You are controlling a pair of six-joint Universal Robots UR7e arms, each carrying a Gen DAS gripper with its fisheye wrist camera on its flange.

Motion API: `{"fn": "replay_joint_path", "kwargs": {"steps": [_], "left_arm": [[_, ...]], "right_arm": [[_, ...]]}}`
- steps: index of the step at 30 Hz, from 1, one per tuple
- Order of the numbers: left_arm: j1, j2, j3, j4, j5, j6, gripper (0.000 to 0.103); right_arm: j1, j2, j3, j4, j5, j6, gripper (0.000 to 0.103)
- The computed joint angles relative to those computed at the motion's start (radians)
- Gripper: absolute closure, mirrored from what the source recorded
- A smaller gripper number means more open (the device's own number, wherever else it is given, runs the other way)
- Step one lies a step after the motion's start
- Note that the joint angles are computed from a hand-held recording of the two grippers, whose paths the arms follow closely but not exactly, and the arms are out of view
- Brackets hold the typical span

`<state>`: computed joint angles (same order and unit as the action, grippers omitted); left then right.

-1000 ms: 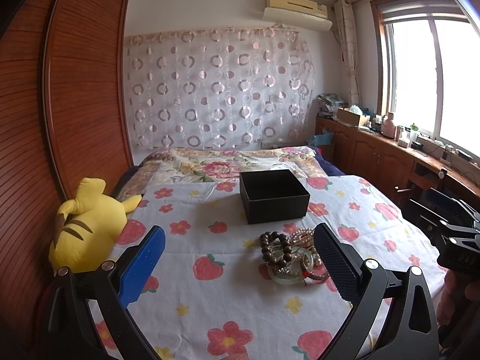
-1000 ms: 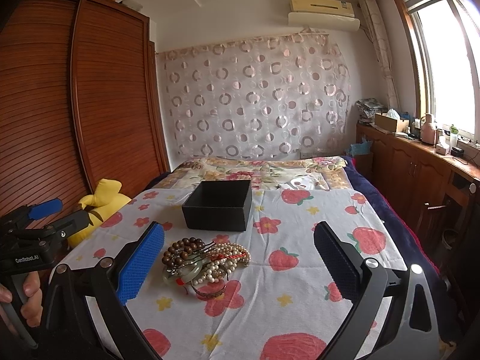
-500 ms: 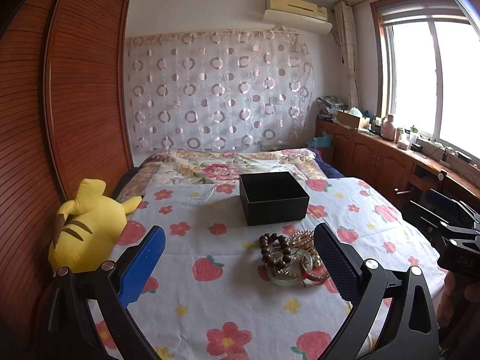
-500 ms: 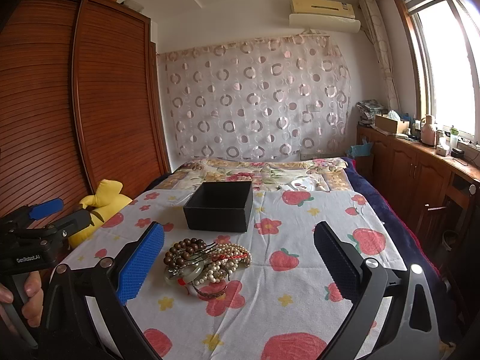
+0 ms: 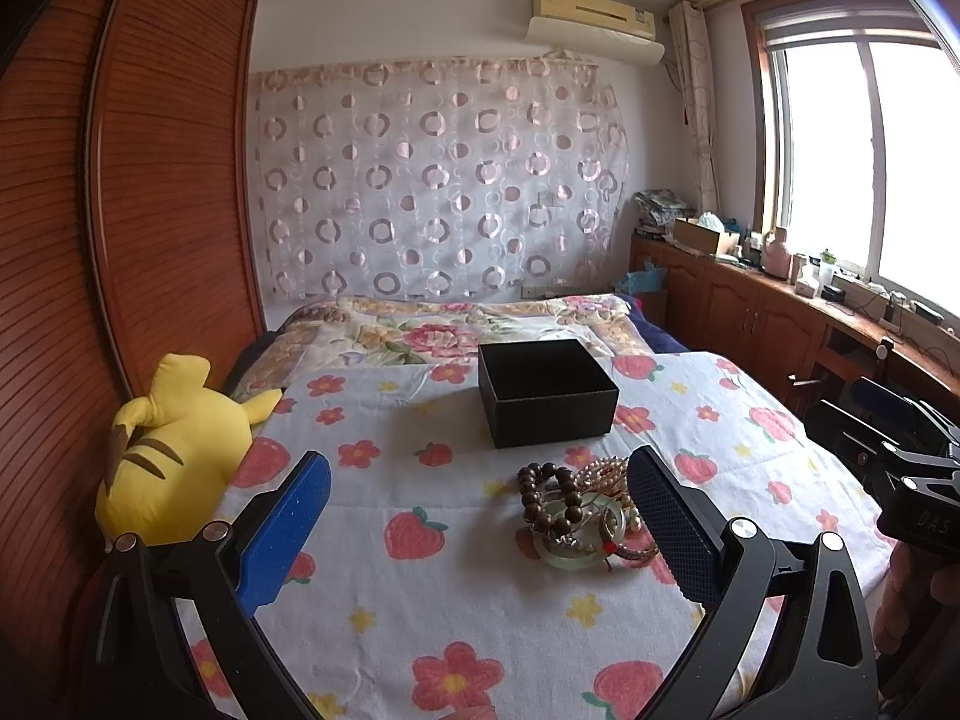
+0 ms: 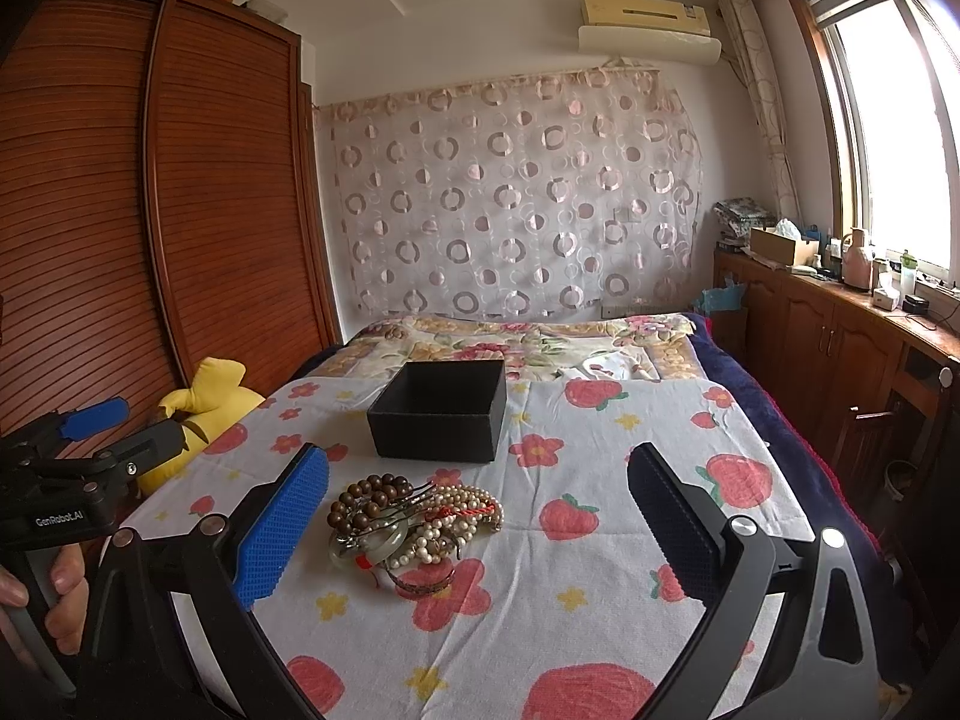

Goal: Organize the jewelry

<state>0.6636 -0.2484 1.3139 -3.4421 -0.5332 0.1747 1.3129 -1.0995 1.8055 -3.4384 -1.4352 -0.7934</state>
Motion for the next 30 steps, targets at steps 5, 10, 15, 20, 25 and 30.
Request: {"fn": "replay_joint_path", "kwargs": {"steps": [5,10,15,20,25,30], "left_arm": [[0.001,0.000,0.001,-0.002,-0.001,0.001,0.008],[0.002,0.000,0.001,-0.004,-0.001,0.003,0.008],[0.000,0.000,0.001,0.000,0.000,0.000,0.007],[-0.001,-0.003,0.002,0.008,0.003,-0.009,0.008],[0.005,-0.002,0.013,0.027,-0.001,-0.036,0.007],[0.024,-0.012,0.025,0.076,-0.025,-0.076,0.007]], "right_arm": [[0.001,0.000,0.000,-0.001,-0.001,0.000,0.002],[0.002,0.001,0.000,-0.002,0.000,0.000,0.002],[0.001,0.002,0.000,-0.002,-0.001,0.000,0.002],[0.002,0.001,0.000,-0.001,-0.003,-0.001,0.002],[0.009,0.011,-0.005,0.003,-0.017,0.006,0.002],[-0.007,0.019,-0.014,0.025,-0.012,-0.019,0.002]]}}
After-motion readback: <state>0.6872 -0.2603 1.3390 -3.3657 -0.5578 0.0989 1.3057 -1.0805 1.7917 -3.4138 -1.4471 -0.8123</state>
